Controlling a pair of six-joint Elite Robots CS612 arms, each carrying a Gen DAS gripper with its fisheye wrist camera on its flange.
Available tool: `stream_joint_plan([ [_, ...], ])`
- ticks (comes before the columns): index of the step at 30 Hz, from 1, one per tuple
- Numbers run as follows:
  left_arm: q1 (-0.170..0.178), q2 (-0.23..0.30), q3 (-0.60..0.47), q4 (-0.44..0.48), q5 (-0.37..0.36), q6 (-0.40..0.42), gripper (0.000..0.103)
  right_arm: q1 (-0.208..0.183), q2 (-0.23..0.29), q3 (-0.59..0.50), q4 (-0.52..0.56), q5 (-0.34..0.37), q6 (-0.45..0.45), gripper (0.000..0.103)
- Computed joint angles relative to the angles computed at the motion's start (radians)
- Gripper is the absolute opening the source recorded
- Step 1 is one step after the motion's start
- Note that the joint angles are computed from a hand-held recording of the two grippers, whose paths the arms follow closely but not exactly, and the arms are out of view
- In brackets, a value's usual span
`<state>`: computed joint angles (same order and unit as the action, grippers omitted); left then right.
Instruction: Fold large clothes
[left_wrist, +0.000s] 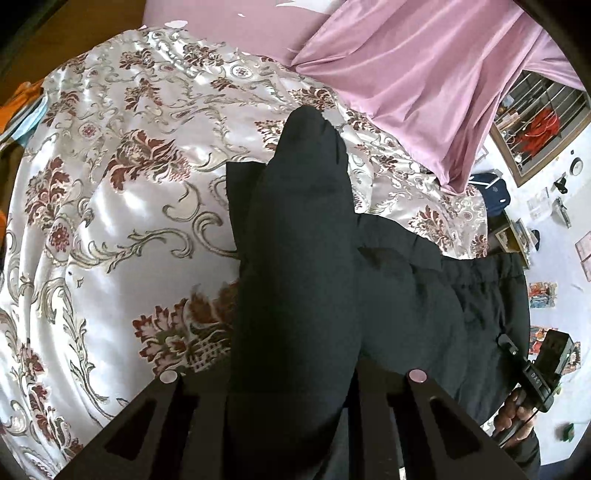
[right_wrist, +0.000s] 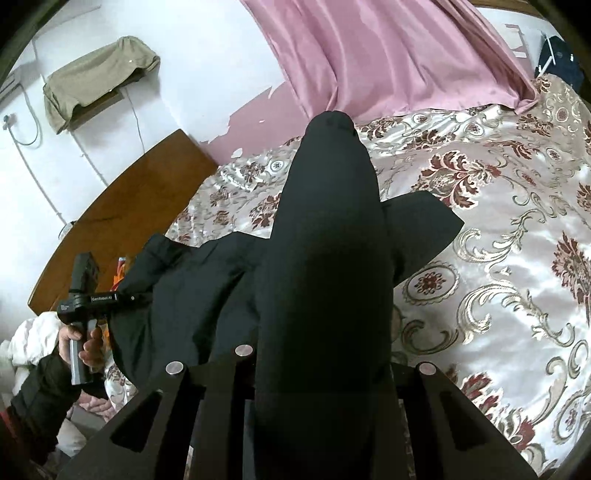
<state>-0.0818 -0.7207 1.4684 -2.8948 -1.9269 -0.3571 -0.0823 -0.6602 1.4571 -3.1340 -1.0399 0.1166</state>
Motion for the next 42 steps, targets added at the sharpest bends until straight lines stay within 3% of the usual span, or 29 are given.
stream_joint_plan([
  [6,-0.005,0.016,-0.003,0.005,0.010,0.013,0.018,0.010,0.015,-0.004,0.055,-0.093,0.011,0.018],
  [11,-0.015,0.017,-0.009,0.044,0.063,0.056,0.029,0.009,0.031,-0.013,0.113,-0.142,0.073,0.023],
  [14,-0.023,0.015,-0.009,0.065,0.112,0.058,0.046,0.015,0.038,-0.024,0.163,-0.187,0.092,0.030],
  [16,-0.030,0.013,-0.012,0.107,0.172,0.036,0.073,0.020,0.037,-0.024,0.168,-0.223,0.095,0.035],
  [18,-0.033,0.010,-0.007,0.119,0.212,0.014,0.080,0.023,0.035,-0.026,0.176,-0.253,0.090,0.040],
  [22,-0.027,0.002,0.020,0.081,0.227,-0.028,0.088,0.040,0.023,-0.030,0.202,-0.342,0.057,0.063],
  [25,-0.026,-0.014,0.050,0.040,0.239,-0.029,0.088,0.060,0.010,-0.013,0.152,-0.443,0.010,0.089],
  [26,-0.028,-0.023,0.066,0.017,0.250,-0.019,0.088,0.064,0.007,-0.010,0.135,-0.461,-0.005,0.092],
  [32,-0.043,-0.061,0.119,-0.023,0.328,-0.001,0.099,0.068,-0.019,0.006,0.123,-0.470,-0.019,0.094],
  [39,-0.071,-0.102,0.191,-0.107,0.417,0.036,0.101,0.063,-0.042,0.067,0.032,-0.413,0.030,0.100],
  [42,-0.085,-0.122,0.233,-0.171,0.445,0.056,0.101,0.071,-0.053,0.096,-0.027,-0.423,0.020,0.101],
])
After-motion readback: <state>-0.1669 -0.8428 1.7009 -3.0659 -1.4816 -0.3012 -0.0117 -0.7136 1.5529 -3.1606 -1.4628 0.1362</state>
